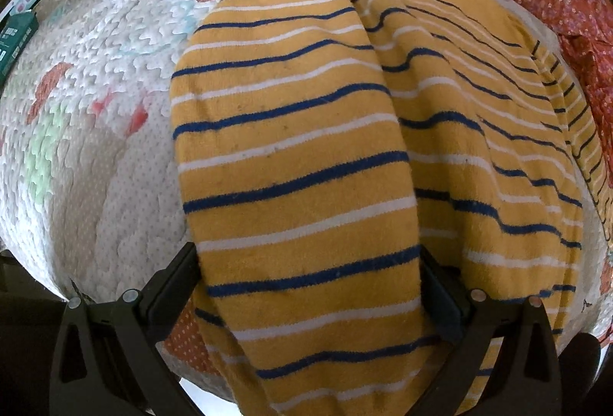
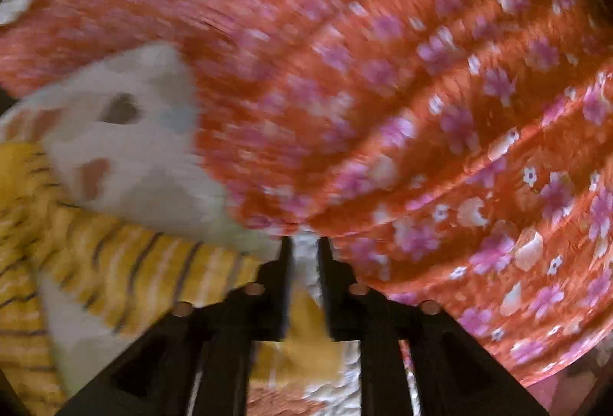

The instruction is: Fold small clothes

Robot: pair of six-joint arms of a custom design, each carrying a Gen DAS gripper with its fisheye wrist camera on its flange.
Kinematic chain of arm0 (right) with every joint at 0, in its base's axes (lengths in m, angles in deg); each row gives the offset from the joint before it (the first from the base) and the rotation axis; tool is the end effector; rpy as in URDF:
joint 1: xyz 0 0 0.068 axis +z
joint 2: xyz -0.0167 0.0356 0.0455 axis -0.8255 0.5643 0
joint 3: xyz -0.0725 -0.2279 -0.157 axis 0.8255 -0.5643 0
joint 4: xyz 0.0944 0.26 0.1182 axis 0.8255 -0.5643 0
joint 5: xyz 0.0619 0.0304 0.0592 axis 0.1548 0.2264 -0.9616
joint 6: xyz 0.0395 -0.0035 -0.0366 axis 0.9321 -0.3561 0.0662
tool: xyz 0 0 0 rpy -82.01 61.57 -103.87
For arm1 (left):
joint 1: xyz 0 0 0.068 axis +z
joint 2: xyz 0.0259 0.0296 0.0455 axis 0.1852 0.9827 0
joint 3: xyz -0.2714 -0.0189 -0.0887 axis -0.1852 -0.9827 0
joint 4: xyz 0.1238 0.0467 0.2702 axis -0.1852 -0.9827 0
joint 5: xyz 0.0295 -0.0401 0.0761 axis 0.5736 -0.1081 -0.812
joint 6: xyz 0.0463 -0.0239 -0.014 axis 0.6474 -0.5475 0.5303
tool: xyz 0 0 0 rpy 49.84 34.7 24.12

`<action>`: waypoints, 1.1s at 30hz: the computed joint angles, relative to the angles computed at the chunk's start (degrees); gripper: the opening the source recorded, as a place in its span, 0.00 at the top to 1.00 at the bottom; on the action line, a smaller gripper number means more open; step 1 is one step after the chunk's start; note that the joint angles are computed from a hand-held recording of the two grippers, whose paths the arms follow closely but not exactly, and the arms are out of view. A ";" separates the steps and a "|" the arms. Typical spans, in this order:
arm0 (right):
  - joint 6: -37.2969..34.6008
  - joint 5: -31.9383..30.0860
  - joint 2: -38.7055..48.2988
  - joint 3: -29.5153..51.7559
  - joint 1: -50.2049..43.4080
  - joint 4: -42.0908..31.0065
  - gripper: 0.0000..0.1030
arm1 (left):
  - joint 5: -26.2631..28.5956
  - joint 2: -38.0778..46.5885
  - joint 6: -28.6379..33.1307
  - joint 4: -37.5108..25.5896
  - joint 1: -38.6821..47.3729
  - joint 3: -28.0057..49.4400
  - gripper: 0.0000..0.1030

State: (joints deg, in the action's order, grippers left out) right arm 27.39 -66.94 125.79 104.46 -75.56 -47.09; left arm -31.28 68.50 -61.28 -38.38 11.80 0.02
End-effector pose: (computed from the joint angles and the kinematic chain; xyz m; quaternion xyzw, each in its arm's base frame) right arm 0.3606 -0.1366 0.3171 0.0554 0.9427 -0.1709 0.2812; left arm 0.1691 0.0073 0.2164 -0.2748 0.9458 0.0136 0.1724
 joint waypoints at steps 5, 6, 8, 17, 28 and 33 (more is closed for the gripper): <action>4.10 -9.67 -7.38 -4.70 0.05 -3.41 0.42 | 6.47 -5.52 3.09 -1.70 6.65 0.37 0.02; 4.04 -12.59 -9.29 -5.95 0.75 -5.07 0.42 | 9.37 -7.56 6.05 -2.62 11.38 0.61 0.04; 4.30 -17.95 -13.75 -9.15 4.90 -9.42 0.42 | 12.84 -9.43 11.02 -4.60 20.58 2.45 0.05; 22.42 -37.17 -23.78 -19.19 46.79 -12.74 0.42 | 16.41 4.13 32.45 1.88 54.65 17.13 0.05; 30.21 -18.87 -9.13 -18.57 73.89 -7.41 0.85 | 25.40 13.74 34.77 5.62 71.92 20.35 0.05; 29.34 -15.64 -11.94 -15.54 77.56 -9.02 0.93 | 29.46 16.29 33.24 3.38 78.05 22.85 0.05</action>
